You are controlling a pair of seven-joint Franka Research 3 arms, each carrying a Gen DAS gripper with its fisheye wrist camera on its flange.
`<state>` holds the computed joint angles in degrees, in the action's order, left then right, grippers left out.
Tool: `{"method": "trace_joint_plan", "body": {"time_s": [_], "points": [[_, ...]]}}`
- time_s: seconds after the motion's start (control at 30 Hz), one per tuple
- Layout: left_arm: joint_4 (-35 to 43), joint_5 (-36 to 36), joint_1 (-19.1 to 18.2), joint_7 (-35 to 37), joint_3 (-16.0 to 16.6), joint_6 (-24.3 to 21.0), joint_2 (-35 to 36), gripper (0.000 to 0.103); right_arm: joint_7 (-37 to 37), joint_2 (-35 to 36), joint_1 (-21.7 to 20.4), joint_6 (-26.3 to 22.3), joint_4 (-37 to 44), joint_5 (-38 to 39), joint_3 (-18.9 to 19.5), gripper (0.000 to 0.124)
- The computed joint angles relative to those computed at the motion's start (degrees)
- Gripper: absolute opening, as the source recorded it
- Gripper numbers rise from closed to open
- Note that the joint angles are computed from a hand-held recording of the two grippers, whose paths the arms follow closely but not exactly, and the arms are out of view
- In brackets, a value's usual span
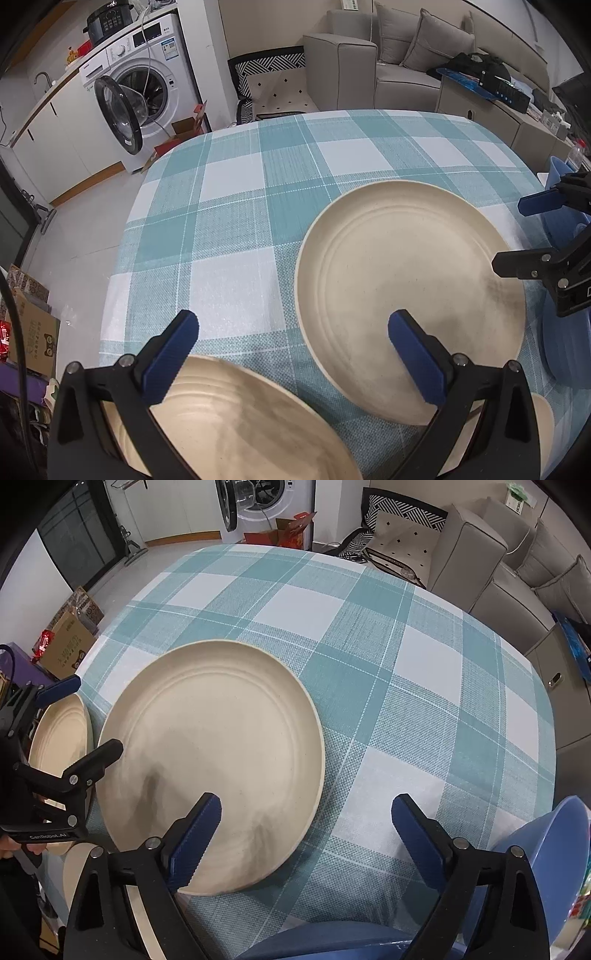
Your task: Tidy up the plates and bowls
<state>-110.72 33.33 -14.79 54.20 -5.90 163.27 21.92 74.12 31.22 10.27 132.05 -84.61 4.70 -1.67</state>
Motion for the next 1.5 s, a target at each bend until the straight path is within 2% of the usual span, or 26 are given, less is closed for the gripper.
{"method": "trace_joint_plan", "body": {"time_s": [0.67,1.03,1.37,1.5], "points": [[0.8,-3.5,0.9,5.2,-1.6,-1.4,0.7,0.101,1.1,2.9,0.6,-3.2,3.1,-1.5,-0.5,0.079],[-0.2,-6.1,1.8,7.6,-2.5,-0.7,0.2,0.073,1.6,3.0,0.7,-2.3,2.4,-1.5,-0.4,0.071],[-0.9,-9.6,2.7,10.5,-3.5,-0.6,0.0,0.057,1.7,2.8,0.5,-2.3,2.0,-1.3,-0.3,0.059],[-1.3,-10.9,3.2,11.6,-4.0,-0.5,-0.2,0.048,1.7,3.2,0.6,-2.8,2.4,-1.4,-0.3,0.052]]}}
